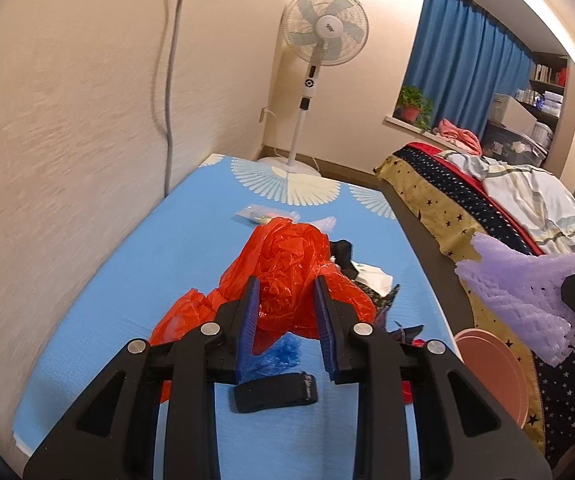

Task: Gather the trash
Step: 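Lift both held items and carry them over the pink bin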

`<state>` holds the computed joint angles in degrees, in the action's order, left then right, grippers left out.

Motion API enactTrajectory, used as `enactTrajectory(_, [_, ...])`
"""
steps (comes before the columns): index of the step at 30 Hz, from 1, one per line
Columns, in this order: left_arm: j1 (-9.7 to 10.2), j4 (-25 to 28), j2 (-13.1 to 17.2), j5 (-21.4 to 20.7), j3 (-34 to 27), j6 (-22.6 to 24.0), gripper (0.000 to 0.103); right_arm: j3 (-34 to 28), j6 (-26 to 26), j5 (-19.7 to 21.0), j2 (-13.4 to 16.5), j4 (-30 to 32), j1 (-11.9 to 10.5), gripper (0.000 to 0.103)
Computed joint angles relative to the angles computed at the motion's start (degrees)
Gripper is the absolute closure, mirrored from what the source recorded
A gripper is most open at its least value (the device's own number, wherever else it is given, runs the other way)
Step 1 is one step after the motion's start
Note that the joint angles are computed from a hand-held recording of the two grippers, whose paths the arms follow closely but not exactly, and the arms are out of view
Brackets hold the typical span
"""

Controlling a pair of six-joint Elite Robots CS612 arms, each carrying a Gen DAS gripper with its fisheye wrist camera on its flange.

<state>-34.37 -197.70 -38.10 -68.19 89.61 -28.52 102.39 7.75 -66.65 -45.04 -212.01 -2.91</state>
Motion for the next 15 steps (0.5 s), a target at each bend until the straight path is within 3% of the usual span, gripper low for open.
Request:
enactTrajectory(9, [-1.48,-1.4,-0.1,-1.5,-0.3,3.6,0.076,3.3,-1.3,-5.1,-2.4,-2.1,-0.9,0.093])
enactTrajectory(15, [-2.45,-2.6,0.2,-3.3,-1.1,5.6,0.076,5.7,0.9,-8.3,-3.8,-2.9,-2.7,0.092])
